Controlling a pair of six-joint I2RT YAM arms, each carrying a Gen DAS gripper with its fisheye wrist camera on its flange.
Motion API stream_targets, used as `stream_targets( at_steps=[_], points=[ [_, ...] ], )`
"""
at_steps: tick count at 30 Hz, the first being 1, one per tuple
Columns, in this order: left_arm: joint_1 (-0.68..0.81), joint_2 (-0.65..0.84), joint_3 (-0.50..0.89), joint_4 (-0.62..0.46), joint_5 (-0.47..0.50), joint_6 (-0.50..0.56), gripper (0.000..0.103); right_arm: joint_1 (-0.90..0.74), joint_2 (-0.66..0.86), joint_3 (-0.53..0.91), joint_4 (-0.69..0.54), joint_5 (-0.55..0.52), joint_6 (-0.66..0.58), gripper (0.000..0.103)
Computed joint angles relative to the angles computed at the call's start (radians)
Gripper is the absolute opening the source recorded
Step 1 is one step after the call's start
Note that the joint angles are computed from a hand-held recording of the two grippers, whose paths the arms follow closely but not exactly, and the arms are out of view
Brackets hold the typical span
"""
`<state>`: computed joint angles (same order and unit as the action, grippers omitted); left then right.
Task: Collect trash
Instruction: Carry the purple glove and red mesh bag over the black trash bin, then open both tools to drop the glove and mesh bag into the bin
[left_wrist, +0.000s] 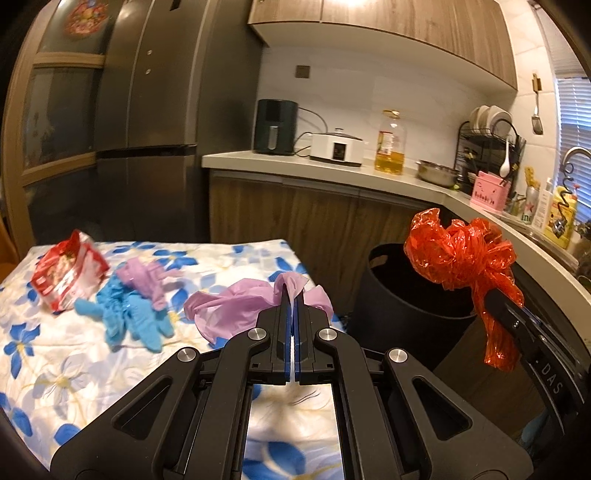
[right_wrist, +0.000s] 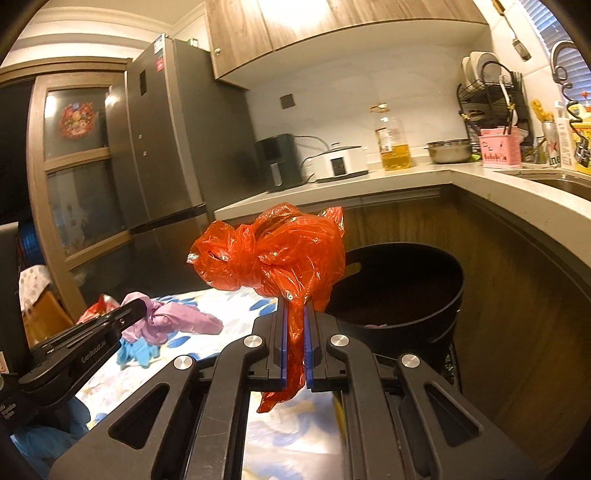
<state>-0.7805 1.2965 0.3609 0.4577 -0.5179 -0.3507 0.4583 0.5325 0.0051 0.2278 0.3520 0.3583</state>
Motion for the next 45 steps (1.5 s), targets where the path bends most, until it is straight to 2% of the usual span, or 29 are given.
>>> stream_targets(
  at_steps=[10,20,35,45],
  points=[
    [-0.025,0.143,0.118,0.048,0.026,0.039,0.0,-0.223,-0.034,0.006,-0.008,-0.137,-0.038,0.008],
    [-0.041,0.268,0.255,0.08,0.077,0.077,0.0,-0.45,0.113,0.026,0.124,-0.289,-0.046,0.008],
    [-0.066,0.487,0.502,0.076,0.144,0.11,0.0,-0.553,0.409,0.066,0.38,-0.334,-0.062,0.008],
    [-0.04,0.559,0.547,0.091,0.184,0.112,0.0,-0.57,0.518,0.085,0.47,-0.343,-0.064,0.008]
  ],
)
